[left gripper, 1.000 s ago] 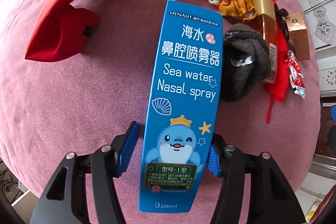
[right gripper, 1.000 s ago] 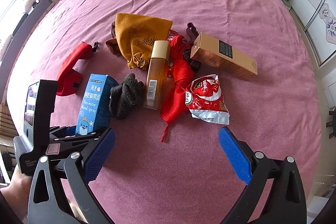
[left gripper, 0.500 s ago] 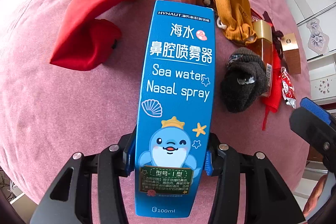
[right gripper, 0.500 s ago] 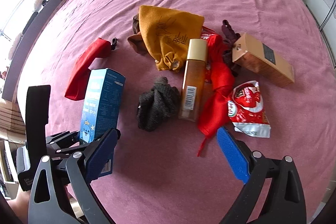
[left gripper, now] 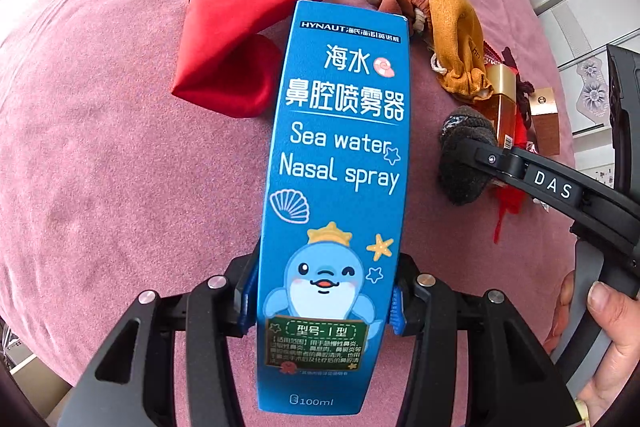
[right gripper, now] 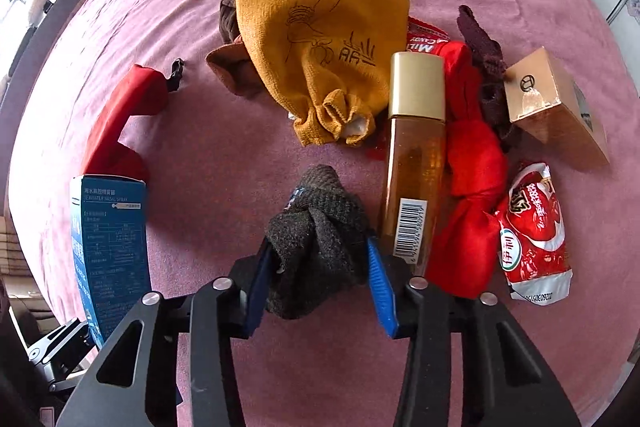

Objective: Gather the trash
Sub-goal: 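Carry box and sock over the yellow bin and open both grippers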

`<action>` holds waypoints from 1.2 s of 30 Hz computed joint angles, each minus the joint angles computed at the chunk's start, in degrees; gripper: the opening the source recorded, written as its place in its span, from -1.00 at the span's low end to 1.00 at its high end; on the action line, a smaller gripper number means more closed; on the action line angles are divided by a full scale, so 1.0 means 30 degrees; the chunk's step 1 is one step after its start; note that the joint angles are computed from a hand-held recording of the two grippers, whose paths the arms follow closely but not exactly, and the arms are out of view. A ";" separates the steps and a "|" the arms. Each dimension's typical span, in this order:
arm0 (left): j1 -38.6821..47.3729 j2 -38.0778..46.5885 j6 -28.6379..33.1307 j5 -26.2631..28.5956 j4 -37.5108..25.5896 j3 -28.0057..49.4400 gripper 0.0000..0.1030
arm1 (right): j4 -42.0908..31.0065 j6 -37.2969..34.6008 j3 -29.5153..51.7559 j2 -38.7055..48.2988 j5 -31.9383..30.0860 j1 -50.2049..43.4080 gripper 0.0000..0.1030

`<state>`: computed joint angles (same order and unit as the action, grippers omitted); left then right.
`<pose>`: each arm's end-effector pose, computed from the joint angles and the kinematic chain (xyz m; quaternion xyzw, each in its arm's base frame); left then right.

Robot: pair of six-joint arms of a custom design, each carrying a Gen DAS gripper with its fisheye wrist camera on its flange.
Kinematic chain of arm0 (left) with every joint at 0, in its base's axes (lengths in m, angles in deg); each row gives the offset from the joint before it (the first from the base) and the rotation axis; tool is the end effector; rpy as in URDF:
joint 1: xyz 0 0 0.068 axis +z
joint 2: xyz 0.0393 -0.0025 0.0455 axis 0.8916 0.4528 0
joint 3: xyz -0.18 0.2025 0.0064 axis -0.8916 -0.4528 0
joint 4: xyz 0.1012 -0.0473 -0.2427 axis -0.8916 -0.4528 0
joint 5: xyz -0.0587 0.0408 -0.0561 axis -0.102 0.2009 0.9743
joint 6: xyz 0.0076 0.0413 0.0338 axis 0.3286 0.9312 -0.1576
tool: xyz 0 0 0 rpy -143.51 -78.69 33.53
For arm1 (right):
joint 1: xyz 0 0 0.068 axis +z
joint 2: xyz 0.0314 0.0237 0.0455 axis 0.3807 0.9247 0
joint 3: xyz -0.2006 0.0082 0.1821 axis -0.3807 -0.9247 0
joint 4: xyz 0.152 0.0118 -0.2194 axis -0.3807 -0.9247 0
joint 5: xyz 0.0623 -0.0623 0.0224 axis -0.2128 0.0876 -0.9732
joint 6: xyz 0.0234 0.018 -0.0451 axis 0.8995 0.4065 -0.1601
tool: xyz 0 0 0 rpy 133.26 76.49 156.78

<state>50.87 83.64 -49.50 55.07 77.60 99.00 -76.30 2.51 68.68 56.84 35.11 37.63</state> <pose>0.1713 -0.0430 0.0590 -0.1697 0.9723 -0.1288 0.0962 0.2593 0.0776 0.0777 -0.1174 0.9829 0.1091 0.0901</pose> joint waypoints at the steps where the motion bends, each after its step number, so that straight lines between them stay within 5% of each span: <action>1: 0.0286 -0.0468 0.0397 0.0143 -0.0468 -0.0002 -0.07 | -0.0391 -0.0307 0.0026 -0.0220 -0.0428 -0.0466 -0.33; 13: -0.1431 -0.5814 0.2338 0.0921 -0.7269 0.2965 -0.07 | -0.8766 -0.4501 0.1149 -0.6817 -0.4135 -0.6047 -0.38; 22: -0.7887 -0.3607 0.0411 -0.0939 -0.8628 0.9001 -0.07 | -1.3082 -1.0005 0.4355 -0.8341 -0.6735 -1.4524 -0.38; 29: -1.3044 0.2607 -0.1459 -0.3172 -0.9059 1.6789 -0.07 | -1.6036 -1.5802 1.0899 -0.2823 -0.8065 -2.1733 -0.37; 36: -1.5846 1.1901 -0.2754 -0.3005 -1.1451 2.8513 -0.07 | -1.9896 -1.8323 2.2397 0.6479 -0.7721 -2.6342 -0.36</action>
<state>3.33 119.35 -57.76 46.05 43.25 184.54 -135.98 -52.46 135.87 76.27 11.95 -41.40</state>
